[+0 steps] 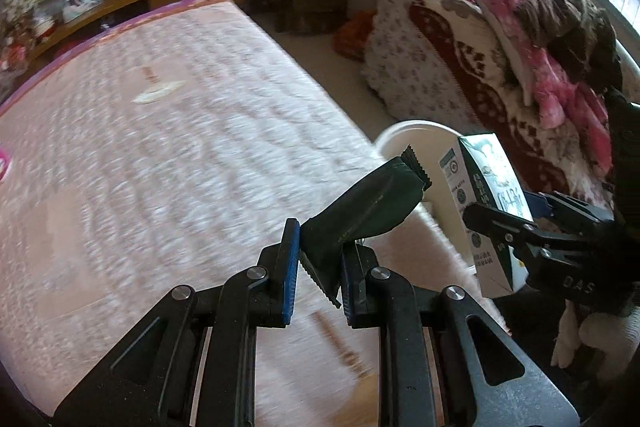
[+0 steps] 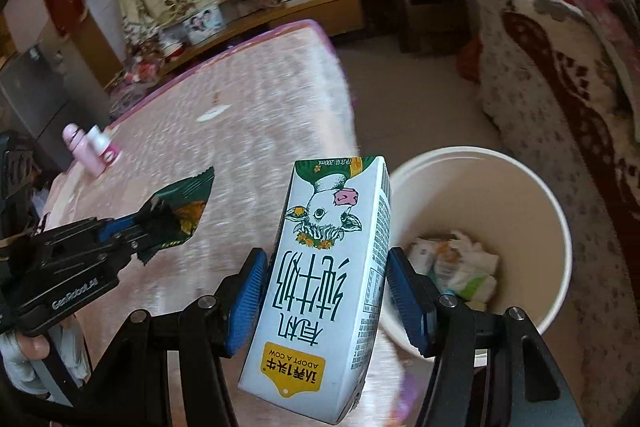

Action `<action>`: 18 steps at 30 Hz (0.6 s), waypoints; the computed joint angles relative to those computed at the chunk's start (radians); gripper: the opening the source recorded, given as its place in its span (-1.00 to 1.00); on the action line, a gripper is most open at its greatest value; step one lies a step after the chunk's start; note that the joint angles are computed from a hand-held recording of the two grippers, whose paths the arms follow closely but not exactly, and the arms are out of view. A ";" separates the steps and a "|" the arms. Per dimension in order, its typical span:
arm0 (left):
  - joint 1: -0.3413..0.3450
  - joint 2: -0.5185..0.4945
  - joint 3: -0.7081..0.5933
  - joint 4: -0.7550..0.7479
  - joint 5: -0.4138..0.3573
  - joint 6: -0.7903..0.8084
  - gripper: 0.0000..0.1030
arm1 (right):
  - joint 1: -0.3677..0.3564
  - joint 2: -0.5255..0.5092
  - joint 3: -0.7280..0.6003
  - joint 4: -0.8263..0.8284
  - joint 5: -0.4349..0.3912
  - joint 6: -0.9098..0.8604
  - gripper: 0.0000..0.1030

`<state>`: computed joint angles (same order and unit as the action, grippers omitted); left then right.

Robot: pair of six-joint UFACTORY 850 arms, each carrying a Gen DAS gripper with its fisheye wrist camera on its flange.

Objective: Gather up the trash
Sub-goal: 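Carry the snack wrapper and milk carton over the white bucket with both tools, then open both tools to drop the wrapper and milk carton into the bucket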

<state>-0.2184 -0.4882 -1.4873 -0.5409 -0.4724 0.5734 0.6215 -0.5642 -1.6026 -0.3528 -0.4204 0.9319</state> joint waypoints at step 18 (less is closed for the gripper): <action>-0.127 -0.218 -0.293 -0.016 -0.133 -0.080 -0.70 | -0.126 0.043 0.128 -0.099 -0.014 0.155 0.15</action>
